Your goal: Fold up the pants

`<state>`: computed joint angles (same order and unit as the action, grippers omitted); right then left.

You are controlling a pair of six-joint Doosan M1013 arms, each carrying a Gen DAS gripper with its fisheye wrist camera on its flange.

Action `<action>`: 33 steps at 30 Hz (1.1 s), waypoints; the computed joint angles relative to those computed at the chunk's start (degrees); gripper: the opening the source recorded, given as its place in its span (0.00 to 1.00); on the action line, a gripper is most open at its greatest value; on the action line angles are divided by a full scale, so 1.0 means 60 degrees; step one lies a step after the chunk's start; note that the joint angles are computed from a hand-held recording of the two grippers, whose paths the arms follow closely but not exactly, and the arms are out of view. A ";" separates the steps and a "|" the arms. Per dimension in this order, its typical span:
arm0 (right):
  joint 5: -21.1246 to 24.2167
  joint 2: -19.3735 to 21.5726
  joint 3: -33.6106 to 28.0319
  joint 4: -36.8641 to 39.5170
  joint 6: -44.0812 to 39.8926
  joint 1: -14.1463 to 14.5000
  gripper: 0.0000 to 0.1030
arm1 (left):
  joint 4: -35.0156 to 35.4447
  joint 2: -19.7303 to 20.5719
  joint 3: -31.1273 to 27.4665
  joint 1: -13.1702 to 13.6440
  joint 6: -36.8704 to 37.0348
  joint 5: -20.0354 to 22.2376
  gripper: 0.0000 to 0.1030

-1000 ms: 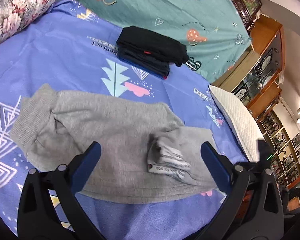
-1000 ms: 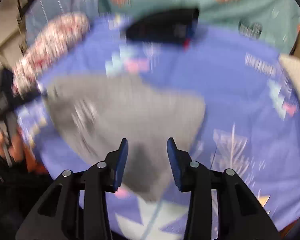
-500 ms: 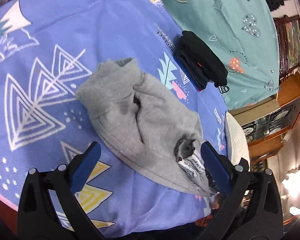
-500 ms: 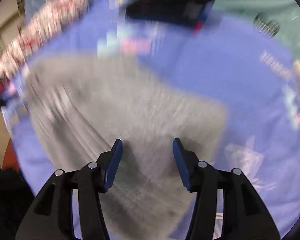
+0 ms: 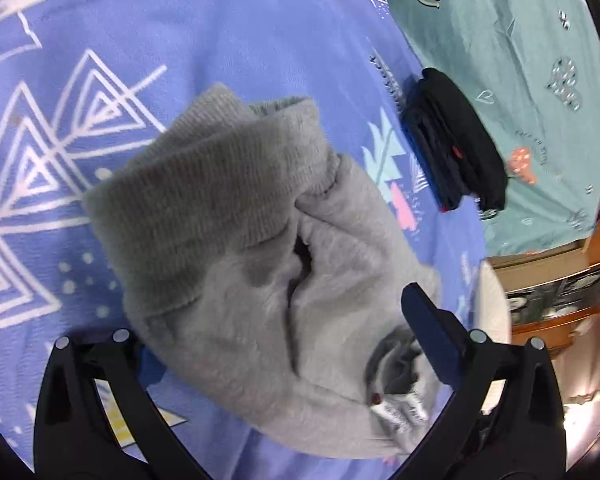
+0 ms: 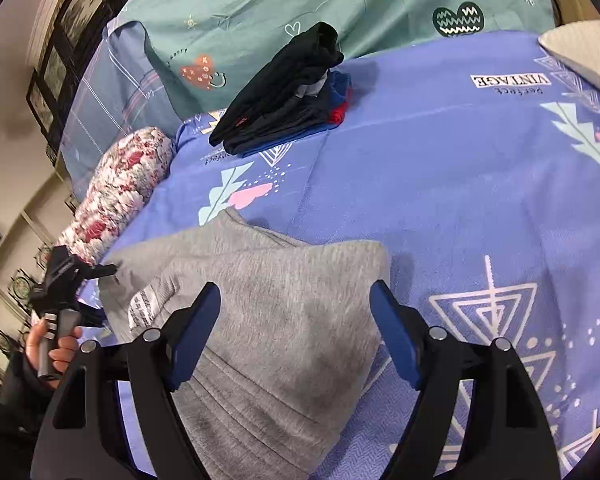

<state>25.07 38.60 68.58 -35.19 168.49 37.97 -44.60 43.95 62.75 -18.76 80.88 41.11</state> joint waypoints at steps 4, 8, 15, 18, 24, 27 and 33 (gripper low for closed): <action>-0.0163 0.0011 0.0007 0.0457 -0.0364 -0.0065 0.79 | -0.1916 -0.0320 0.0803 0.0067 0.1431 -0.0365 0.80; -0.0435 -0.0037 0.0128 0.0441 -0.0303 -0.0079 0.79 | -0.3151 -0.0522 0.1424 0.0137 0.1487 -0.1120 0.73; -0.0705 -0.0125 0.0314 0.0265 -0.0086 -0.0091 0.79 | -0.1230 -0.0104 0.0455 -0.0071 -0.0133 -0.0933 0.65; -0.0878 -0.0193 0.0455 -0.0171 0.0438 -0.0094 0.79 | -0.0509 -0.0465 0.0974 -0.0201 -0.0652 -0.1815 0.29; -0.1189 -0.0260 0.0605 -0.0059 0.0570 -0.0163 0.79 | 0.0366 -0.1171 0.1233 -0.0852 0.1783 -0.2888 0.19; -0.1411 -0.0353 0.0806 -0.1014 0.1675 -0.0163 0.79 | -0.0402 -0.1359 0.1016 -0.1332 0.4380 -0.2365 0.19; -0.1464 -0.0576 0.1268 -0.3276 0.4801 -0.0183 0.81 | 0.2689 -0.0045 -0.1291 -0.2378 0.4145 0.1909 0.31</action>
